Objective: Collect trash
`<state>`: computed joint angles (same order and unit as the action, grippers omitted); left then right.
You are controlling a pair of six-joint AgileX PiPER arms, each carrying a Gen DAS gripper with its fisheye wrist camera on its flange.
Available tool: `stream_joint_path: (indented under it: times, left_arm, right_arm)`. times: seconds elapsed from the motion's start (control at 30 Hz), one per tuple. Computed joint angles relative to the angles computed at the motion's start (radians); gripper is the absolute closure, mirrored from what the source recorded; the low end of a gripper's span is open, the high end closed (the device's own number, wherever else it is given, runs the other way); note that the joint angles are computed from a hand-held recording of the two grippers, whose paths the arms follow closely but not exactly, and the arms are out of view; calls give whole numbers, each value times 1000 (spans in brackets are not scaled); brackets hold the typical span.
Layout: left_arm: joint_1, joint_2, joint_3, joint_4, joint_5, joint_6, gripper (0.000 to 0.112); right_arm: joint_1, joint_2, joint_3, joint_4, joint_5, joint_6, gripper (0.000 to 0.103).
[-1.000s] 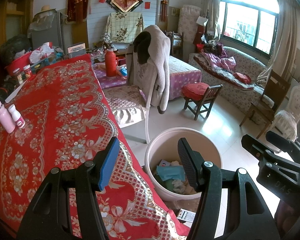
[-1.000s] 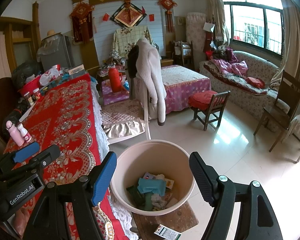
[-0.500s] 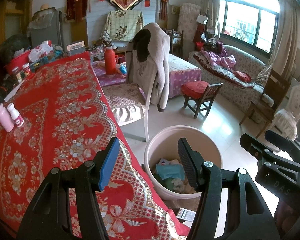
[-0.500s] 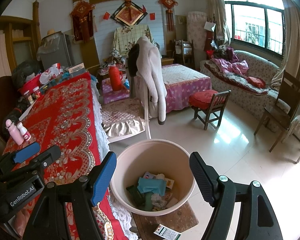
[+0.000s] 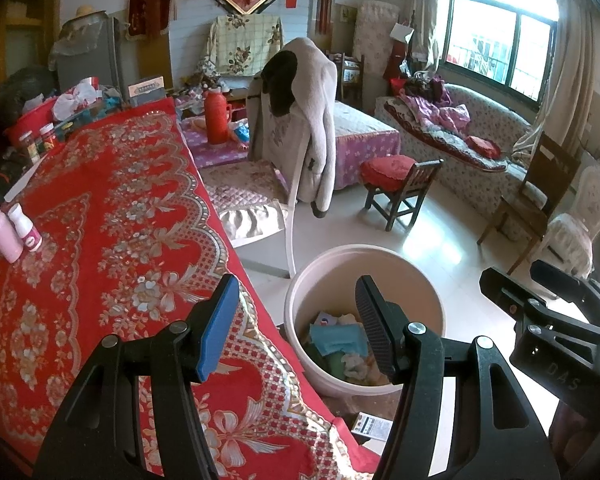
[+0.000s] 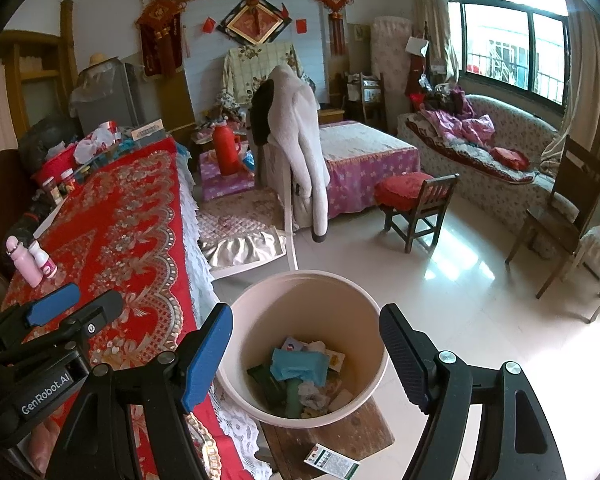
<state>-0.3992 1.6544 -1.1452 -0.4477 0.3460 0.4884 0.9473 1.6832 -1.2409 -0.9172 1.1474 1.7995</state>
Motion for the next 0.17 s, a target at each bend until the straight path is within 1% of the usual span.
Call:
stream_joint_path:
  times: [0.17]
  left_arm:
    - [32, 28, -18, -51, 39, 50, 53]
  right_arm:
    - [-11, 9, -2, 22, -14, -16, 29]
